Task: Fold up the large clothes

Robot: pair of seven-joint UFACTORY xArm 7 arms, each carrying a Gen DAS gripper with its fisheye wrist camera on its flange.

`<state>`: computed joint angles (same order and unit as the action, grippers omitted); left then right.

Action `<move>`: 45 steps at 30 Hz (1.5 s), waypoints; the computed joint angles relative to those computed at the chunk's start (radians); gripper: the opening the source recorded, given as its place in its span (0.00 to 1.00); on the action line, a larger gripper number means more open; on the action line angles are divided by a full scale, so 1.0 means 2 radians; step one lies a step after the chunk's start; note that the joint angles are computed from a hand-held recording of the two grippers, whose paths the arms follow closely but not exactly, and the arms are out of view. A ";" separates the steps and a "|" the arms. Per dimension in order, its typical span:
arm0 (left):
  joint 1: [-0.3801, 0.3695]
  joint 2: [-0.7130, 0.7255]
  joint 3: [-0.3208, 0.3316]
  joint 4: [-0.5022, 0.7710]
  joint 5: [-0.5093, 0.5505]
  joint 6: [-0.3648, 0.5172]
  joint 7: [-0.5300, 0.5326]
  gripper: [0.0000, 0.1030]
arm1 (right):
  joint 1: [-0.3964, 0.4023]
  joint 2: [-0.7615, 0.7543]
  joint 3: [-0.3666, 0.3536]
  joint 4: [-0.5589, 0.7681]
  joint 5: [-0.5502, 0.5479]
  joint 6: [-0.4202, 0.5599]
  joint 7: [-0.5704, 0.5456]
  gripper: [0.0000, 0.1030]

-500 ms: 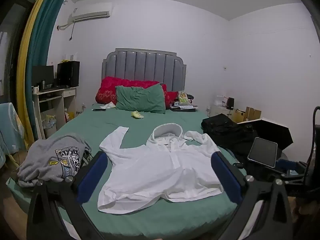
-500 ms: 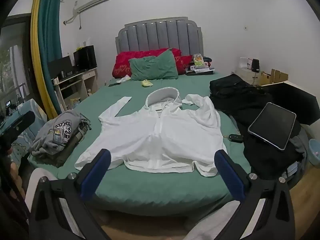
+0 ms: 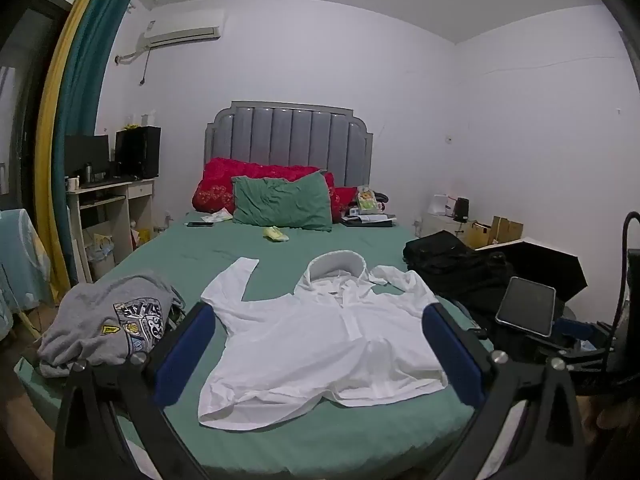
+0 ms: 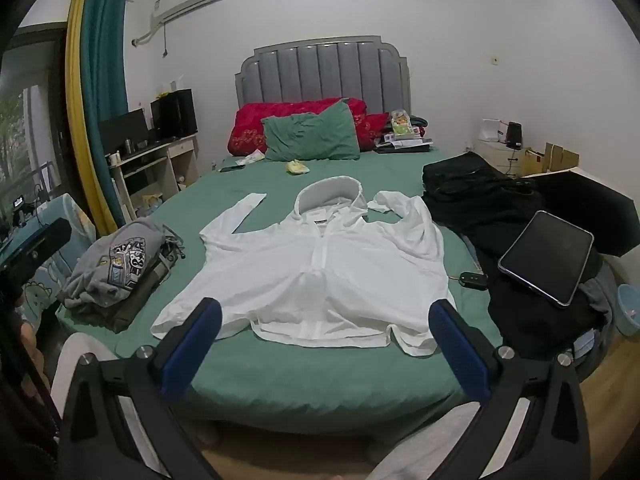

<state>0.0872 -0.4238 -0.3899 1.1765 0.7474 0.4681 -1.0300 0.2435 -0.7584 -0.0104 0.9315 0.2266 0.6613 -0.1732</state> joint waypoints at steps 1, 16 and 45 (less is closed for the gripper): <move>-0.001 -0.001 0.000 0.000 -0.001 0.001 0.001 1.00 | 0.000 0.000 0.000 0.001 0.000 0.001 0.000 0.99; -0.002 -0.002 -0.004 0.002 -0.002 0.007 0.001 1.00 | -0.001 -0.002 0.003 -0.003 -0.005 -0.004 0.005 0.99; -0.006 -0.002 -0.001 0.004 0.000 0.012 -0.004 1.00 | 0.000 -0.005 0.002 -0.004 -0.006 -0.001 0.005 0.99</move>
